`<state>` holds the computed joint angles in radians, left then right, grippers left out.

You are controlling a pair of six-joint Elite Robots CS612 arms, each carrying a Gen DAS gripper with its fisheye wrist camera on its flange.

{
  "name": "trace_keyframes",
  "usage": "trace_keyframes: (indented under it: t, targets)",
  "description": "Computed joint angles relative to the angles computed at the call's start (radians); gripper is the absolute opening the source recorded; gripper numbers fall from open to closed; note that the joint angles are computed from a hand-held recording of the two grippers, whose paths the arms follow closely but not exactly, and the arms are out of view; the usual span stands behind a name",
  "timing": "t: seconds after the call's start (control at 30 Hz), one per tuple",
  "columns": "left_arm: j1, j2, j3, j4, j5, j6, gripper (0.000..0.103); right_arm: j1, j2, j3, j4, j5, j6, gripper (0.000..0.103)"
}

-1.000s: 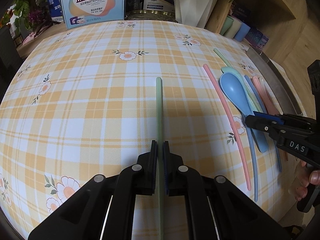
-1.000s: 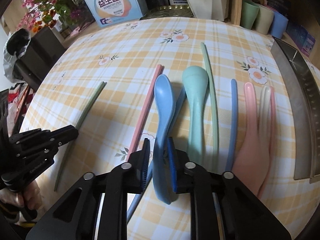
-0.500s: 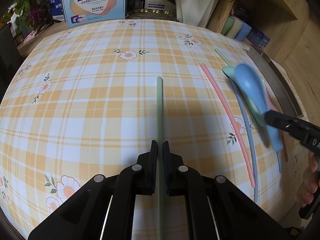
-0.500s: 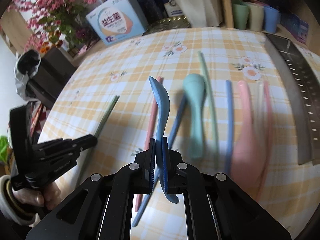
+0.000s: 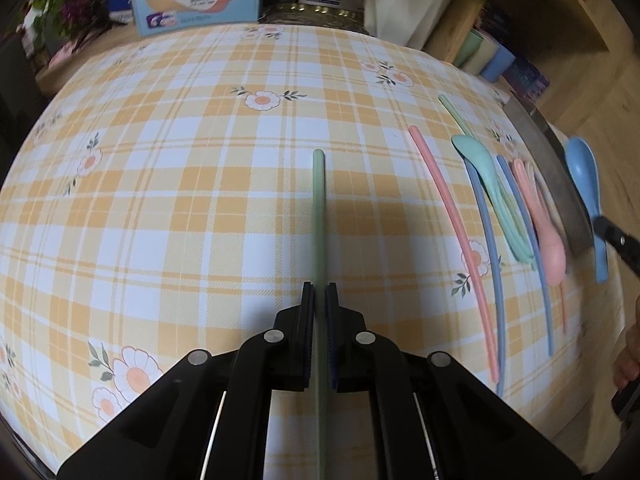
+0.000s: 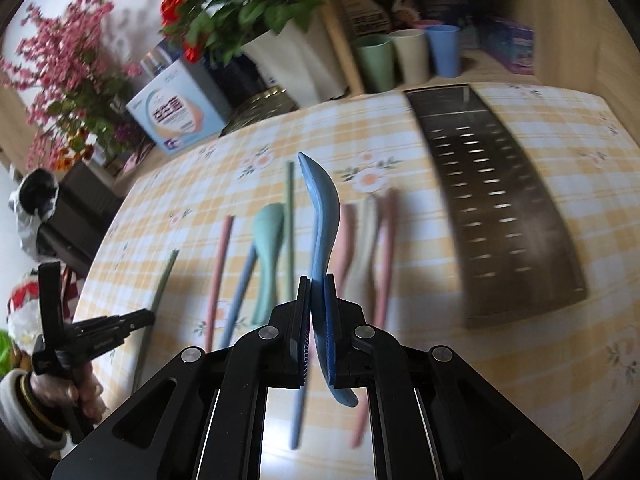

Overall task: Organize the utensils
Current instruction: 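Carry the blue spoon into the steel caddy and open the right tool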

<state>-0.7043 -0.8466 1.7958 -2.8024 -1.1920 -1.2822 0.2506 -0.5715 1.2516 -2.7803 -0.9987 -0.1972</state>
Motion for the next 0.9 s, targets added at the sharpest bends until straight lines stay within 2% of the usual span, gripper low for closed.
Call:
trace_keyframes:
  t: [0.2,0.37,0.53,0.77,0.9]
  targets:
    - [-0.005,-0.011,-0.025,0.010,0.047,0.013,0.006,-0.022,0.012,-0.032,-0.023,-0.019,-0.001,0.006]
    - [0.001,-0.003,-0.072,0.003,0.056,0.042,0.006,-0.034,0.047,-0.113,-0.009,-0.093,0.004,0.006]
    - [0.008,0.018,-0.136,0.024,0.046,0.079,0.006,-0.033,0.102,-0.234,0.085,-0.189,0.028,0.006]
    - [0.010,0.050,-0.209,0.040,0.027,0.146,0.006,-0.018,0.142,-0.323,0.247,-0.248,-0.013,0.006]
    - [0.017,0.062,-0.235,0.037,0.009,0.153,0.006,-0.015,0.157,-0.350,0.319,-0.253,0.015,0.006]
